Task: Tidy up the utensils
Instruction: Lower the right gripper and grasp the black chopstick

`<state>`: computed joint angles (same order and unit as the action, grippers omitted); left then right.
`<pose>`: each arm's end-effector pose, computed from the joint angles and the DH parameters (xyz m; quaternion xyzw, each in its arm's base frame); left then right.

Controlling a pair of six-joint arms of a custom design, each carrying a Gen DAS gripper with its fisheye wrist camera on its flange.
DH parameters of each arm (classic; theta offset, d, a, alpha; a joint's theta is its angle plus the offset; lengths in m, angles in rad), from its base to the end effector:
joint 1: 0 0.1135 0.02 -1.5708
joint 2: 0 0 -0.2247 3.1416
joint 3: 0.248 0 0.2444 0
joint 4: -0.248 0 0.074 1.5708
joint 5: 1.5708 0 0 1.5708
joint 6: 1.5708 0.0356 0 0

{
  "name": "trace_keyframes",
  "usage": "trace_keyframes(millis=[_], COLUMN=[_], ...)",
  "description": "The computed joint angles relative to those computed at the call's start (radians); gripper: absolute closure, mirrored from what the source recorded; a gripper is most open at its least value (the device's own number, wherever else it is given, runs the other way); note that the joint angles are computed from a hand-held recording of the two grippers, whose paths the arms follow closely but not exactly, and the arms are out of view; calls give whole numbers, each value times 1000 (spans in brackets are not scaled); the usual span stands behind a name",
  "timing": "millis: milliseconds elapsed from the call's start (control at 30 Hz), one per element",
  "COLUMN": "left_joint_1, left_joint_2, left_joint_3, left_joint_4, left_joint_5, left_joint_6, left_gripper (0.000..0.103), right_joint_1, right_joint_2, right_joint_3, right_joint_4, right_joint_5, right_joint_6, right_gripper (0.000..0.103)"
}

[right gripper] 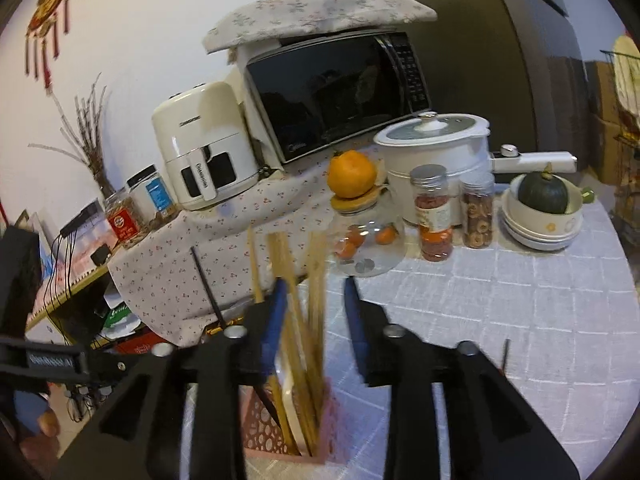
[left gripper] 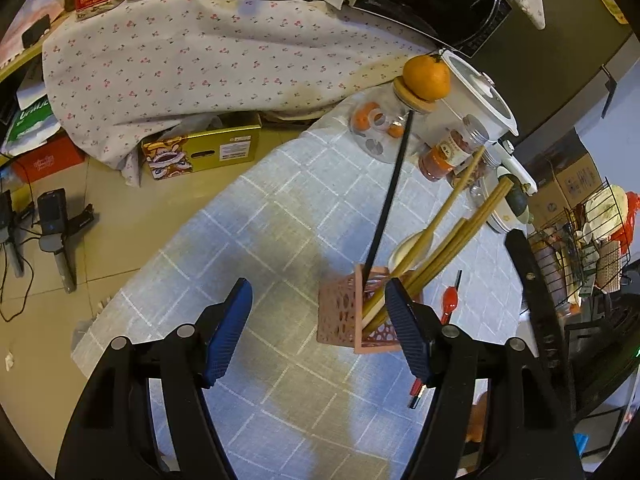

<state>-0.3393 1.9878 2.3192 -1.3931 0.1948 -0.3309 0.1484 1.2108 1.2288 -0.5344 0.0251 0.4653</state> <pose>0.3453 -0.1292 0.3576 0.0285 0.9631 -0.1713 0.2057 0.2691 0.0393 0.3339 0.1426 0.8523 0.1416 0.4829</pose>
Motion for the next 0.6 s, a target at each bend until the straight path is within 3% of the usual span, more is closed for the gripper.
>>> trace_keyframes(millis=[200,400,600], left_joint_1=[-89,-226,-340], left_joint_2=[-44,-46,-3], left_joint_3=[-1,16,30], left_joint_4=[36,54,54], left_joint_5=[-51,-84,-119], left_joint_6=[23,33,28], left_gripper=[37,37,37], right_joint_1=[-211,-403,-511], right_joint_2=[-10,17,93], right_joint_3=[118,193,226], right_joint_4=[-191,-361,-546], right_joint_5=[-128,-251,-293], right_joint_6=[-5,-64,-148], right_gripper=[60,59,59])
